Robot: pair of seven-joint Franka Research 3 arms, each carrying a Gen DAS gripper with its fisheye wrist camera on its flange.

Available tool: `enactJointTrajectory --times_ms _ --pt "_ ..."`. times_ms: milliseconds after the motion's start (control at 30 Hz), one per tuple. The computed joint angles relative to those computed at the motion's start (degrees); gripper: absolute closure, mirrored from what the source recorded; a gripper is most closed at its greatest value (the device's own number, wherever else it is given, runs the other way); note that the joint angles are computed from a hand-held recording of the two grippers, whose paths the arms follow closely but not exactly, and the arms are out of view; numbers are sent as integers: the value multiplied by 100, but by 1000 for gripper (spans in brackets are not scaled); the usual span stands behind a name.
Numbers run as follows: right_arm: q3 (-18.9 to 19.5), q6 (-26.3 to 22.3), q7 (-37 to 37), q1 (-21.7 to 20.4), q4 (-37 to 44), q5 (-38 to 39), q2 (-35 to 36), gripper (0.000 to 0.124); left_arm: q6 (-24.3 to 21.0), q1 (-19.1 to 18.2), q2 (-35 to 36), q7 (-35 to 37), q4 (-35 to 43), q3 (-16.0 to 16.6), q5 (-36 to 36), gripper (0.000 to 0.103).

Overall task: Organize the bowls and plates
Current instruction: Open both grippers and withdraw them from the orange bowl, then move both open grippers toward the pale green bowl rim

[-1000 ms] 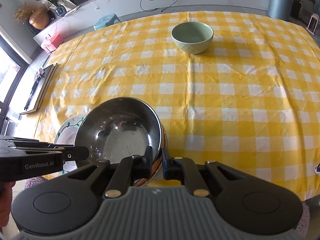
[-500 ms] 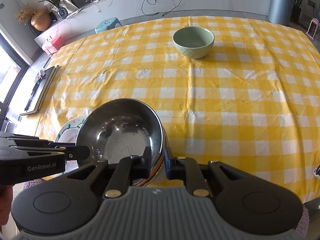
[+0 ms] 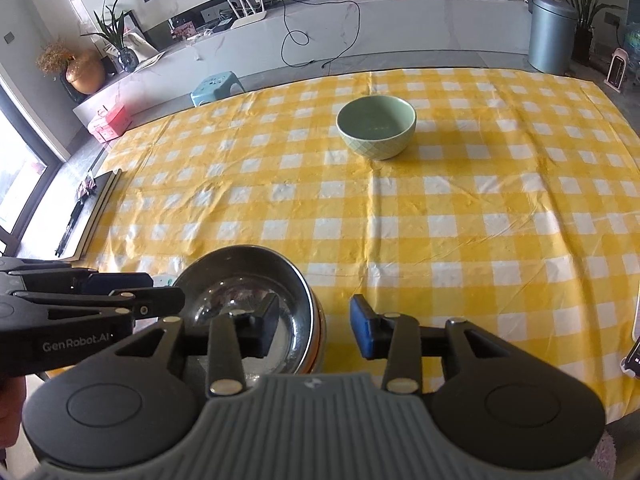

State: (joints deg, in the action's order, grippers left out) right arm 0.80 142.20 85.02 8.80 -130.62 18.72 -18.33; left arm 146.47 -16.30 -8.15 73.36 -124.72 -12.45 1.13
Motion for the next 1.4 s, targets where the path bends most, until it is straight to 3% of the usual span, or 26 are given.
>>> enactJointTrajectory --times_ms 567,900,1233,1400 --pt "61 1102 846 -263 229 -654 630 79 688 55 1156 -328 1020 -159 -12 64" --pt "-36 1316 1201 -329 625 -885 1250 79 521 94 2011 -505 1892 -240 212 64" --pt "-219 1531 1328 -389 1306 -566 1991 79 898 249 2857 -757 2753 -258 31 64" --pt "-224 1442 1323 -351 1917 -397 2529 79 578 168 3402 -807 3518 -197 367 64"
